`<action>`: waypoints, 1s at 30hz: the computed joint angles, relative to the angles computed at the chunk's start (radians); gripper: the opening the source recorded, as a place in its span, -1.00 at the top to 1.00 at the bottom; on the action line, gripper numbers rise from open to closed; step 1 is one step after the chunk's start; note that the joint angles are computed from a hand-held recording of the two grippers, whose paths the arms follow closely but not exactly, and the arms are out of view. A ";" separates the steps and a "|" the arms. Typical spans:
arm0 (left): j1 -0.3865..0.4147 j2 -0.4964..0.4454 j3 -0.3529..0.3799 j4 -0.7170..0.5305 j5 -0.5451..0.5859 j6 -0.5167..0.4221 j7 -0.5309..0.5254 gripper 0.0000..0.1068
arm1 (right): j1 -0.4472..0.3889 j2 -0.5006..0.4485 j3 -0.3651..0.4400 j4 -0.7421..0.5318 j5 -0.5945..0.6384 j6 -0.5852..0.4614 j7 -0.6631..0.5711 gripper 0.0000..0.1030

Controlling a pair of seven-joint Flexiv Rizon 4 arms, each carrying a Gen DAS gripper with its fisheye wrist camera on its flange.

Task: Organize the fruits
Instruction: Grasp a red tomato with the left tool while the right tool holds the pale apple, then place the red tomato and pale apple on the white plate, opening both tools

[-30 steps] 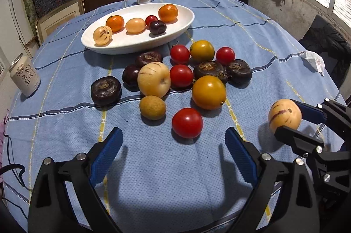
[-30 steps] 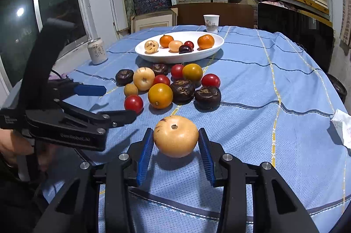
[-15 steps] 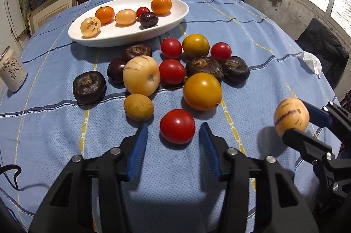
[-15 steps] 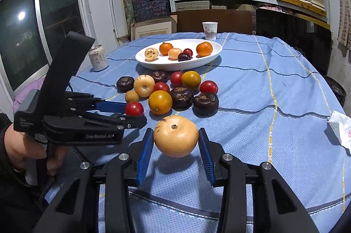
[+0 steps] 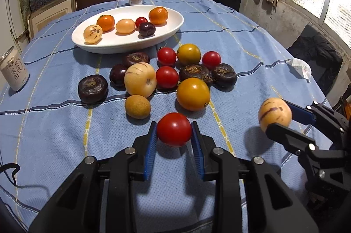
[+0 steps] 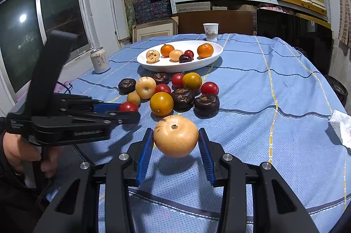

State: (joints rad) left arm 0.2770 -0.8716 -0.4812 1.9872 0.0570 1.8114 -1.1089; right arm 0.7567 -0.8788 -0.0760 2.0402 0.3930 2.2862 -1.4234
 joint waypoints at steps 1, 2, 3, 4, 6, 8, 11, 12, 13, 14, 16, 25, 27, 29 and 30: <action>0.009 0.002 -0.006 0.008 0.003 0.007 -0.002 0.45 | 0.002 0.000 -0.002 -0.001 0.001 -0.003 -0.001 0.19; 0.018 0.005 -0.011 0.015 0.008 0.012 -0.004 0.45 | 0.004 0.000 -0.004 -0.003 0.004 -0.005 -0.002 0.19; 0.022 0.008 -0.011 0.020 0.011 0.018 -0.006 0.45 | 0.007 0.000 -0.006 -0.004 0.006 -0.008 -0.003 0.19; 0.027 0.012 -0.011 0.026 0.014 0.026 -0.011 0.45 | 0.008 0.000 -0.007 -0.005 0.008 -0.010 -0.003 0.19; 0.042 0.015 -0.018 0.032 0.020 0.026 -0.018 0.45 | 0.012 0.000 -0.010 -0.007 0.012 -0.014 -0.003 0.19; 0.060 0.019 -0.026 0.041 0.026 0.037 -0.029 0.45 | 0.018 0.001 -0.017 -0.010 0.019 -0.024 -0.002 0.19; 0.099 0.029 -0.049 0.057 0.048 0.055 -0.042 0.45 | 0.021 0.003 -0.021 -0.010 0.017 -0.036 -0.002 0.19; 0.113 0.032 -0.058 0.062 0.057 0.061 -0.048 0.45 | 0.019 0.008 -0.022 -0.011 0.011 -0.055 0.000 0.19; 0.130 0.034 -0.069 0.069 0.066 0.071 -0.055 0.45 | 0.026 0.012 -0.032 -0.014 0.014 -0.078 0.002 0.19; 0.152 0.037 -0.085 0.073 0.078 0.079 -0.062 0.45 | 0.032 0.015 -0.041 -0.016 0.016 -0.095 0.007 0.19; 0.184 0.042 -0.109 0.074 0.099 0.078 -0.072 0.45 | 0.021 0.032 -0.039 -0.013 -0.004 -0.107 0.020 0.19; 0.264 0.086 -0.221 -0.035 0.086 -0.020 -0.026 0.45 | 0.096 0.149 -0.221 -0.083 -0.053 -0.250 -0.056 0.19; 0.227 0.081 -0.209 -0.100 0.051 -0.045 -0.007 0.44 | 0.084 0.145 -0.252 -0.143 -0.099 -0.305 -0.052 0.19; 0.180 0.068 -0.188 -0.176 0.003 -0.106 0.024 0.44 | 0.062 0.124 -0.268 -0.207 -0.146 -0.354 -0.027 0.19; 0.145 0.056 -0.164 -0.223 -0.025 -0.138 0.036 0.44 | 0.030 0.101 -0.261 -0.266 -0.184 -0.395 -0.006 0.19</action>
State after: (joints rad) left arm 0.4215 -0.8154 -0.6453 1.7644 0.0315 1.6733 -1.0733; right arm 0.7865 -0.7775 -0.3370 1.7744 0.2085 1.8910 -1.4290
